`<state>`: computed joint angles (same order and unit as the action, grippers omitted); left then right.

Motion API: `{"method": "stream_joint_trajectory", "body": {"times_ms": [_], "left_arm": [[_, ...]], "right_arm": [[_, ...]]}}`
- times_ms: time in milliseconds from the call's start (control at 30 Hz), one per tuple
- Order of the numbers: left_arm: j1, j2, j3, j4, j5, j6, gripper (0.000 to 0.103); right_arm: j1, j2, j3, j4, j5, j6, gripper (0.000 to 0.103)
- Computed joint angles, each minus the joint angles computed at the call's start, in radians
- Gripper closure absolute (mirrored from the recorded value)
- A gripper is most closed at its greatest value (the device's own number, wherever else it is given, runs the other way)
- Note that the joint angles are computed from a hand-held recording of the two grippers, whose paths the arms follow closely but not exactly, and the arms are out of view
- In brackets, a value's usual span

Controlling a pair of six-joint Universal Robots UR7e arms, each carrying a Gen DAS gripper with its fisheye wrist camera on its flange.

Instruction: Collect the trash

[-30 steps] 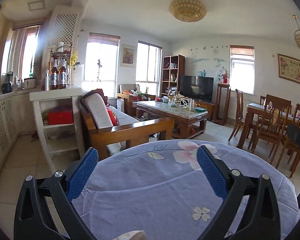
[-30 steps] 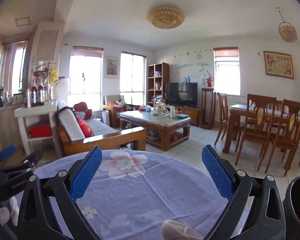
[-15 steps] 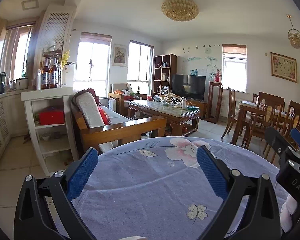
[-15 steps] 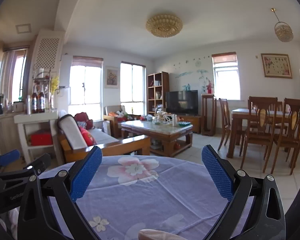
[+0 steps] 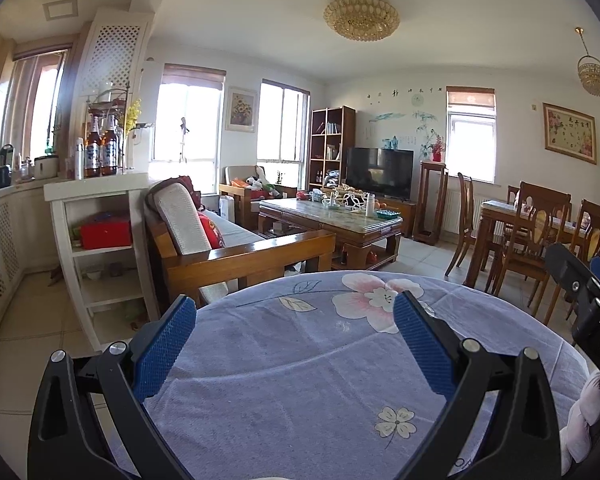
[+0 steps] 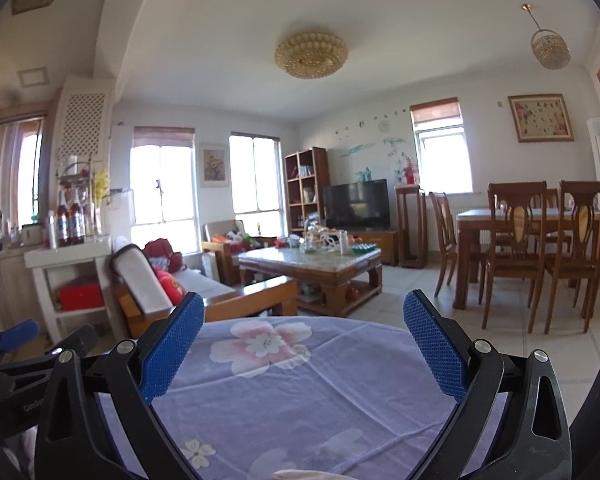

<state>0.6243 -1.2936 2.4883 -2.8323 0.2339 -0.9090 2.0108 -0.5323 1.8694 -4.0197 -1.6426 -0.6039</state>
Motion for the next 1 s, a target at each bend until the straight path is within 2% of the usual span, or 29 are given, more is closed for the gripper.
{"method": "stream_joint_trajectory", "body": {"times_ms": [233,433,1000], "left_arm": [[0.0,0.009,0.0,-0.02,0.003,0.016,0.005],[-0.008,0.033,0.001,-0.085,0.014,0.058,0.005],[-0.013,0.041,-0.001,-0.096,0.016,0.063,0.005]], "right_arm": [[-0.002,0.001,0.004,-0.013,0.008,0.0,0.005],[-0.006,0.001,0.007,-0.02,0.014,0.004,0.005],[-0.005,-0.002,0.012,-0.026,0.009,0.007,0.005]]}}
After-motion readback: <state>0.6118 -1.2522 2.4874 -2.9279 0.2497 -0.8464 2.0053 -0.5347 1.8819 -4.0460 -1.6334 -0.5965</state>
